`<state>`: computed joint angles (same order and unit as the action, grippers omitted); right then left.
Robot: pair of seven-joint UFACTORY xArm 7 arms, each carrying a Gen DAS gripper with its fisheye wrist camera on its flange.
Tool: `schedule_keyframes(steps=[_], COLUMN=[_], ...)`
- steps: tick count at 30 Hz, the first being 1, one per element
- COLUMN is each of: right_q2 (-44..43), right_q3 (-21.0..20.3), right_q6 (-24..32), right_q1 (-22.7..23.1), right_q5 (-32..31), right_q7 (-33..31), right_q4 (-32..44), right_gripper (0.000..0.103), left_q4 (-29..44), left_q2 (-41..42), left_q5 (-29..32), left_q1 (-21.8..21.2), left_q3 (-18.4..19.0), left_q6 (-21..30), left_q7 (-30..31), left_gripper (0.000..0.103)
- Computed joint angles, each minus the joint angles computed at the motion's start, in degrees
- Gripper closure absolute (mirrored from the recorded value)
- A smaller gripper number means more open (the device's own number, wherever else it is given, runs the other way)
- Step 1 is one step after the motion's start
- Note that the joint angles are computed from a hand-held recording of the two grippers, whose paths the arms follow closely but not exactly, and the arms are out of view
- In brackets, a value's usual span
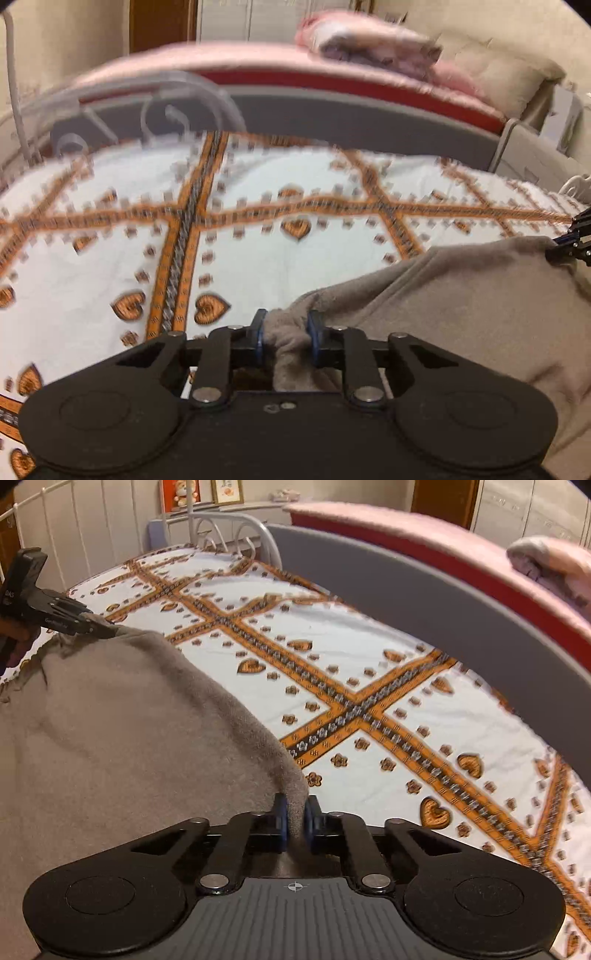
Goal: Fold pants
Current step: 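Lift the waistband with both grippers and fold it over toward the cuffs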
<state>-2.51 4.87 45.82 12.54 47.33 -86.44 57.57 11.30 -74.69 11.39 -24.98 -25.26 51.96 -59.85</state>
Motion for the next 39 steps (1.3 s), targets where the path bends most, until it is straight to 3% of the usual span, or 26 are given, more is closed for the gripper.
schedule_keyframes(steps=[7, 12, 15, 16, 17, 18, 22, 24, 29, 33, 39], right_q2=[-19.5, -44.4, -60.9, -66.6, -70.3, -73.0, -76.9, -78.6, -83.3, -79.9, -68.6], right_q3=[-6.7, -15.3, -22.2, -24.6, -26.7, -29.8, -35.3, -34.7, -30.8, -25.0, -21.3], right_q6=[7.6, 14.8, 20.7, 23.1, 25.0, 28.2, 36.4, 37.5, 38.0, 32.3, 24.9], right_q1=[-0.4, -1.8, -6.2, -9.5, -12.7, -16.2, -27.2, -30.8, -32.3, -27.5, -21.0], right_q5=[4.6, -1.9, -9.7, -12.8, -15.2, -17.5, -21.5, -20.4, -15.7, -10.8, -10.6], right_q7=[-9.0, -15.4, -18.4, -18.1, -16.9, -15.2, -7.1, -2.3, 9.2, 19.6, 30.2], right_q4=[-10.6, -25.3, -35.1, -38.6, -40.9, -42.2, -44.0, -45.2, -46.4, -45.7, -43.4], right_gripper=[0.094, 0.094, 0.092, 0.081, 0.057, 0.048, 0.046, 0.046, 0.046, 0.046, 0.046], left_q4=[6.3, 18.1, 25.7, 28.5, 31.0, 33.0, 40.7, 43.4, 41.3, 36.8, 33.7], left_q2=[-13.2, -11.7, -10.9, -10.9, -11.3, -11.9, -14.3, -17.6, -25.6, -31.1, -38.7], left_q5=[-0.6, -6.2, -13.3, -15.7, -18.0, -19.8, -26.7, -28.2, -31.5, -36.6, -42.3], left_q1=[-6.9, -8.4, -6.0, -4.6, -3.1, -1.9, 5.8, 8.5, 11.3, 11.5, 12.1], left_q3=[-10.6, -22.4, -29.8, -31.9, -33.9, -35.2, -37.7, -37.7, -34.9, -33.8, -33.0], left_q6=[8.7, 18.5, 28.2, 31.9, 34.4, 35.6, 41.8, 44.0, 40.1, 37.8, 40.7], left_q7=[-4.7, -8.8, -17.3, -20.8, -24.2, -26.8, -35.7, -39.1, -41.3, -41.3, -43.6], left_gripper=[0.094, 0.093, 0.063, 0.044, 0.036, 0.037, 0.041, 0.041, 0.049, 0.056, 0.058])
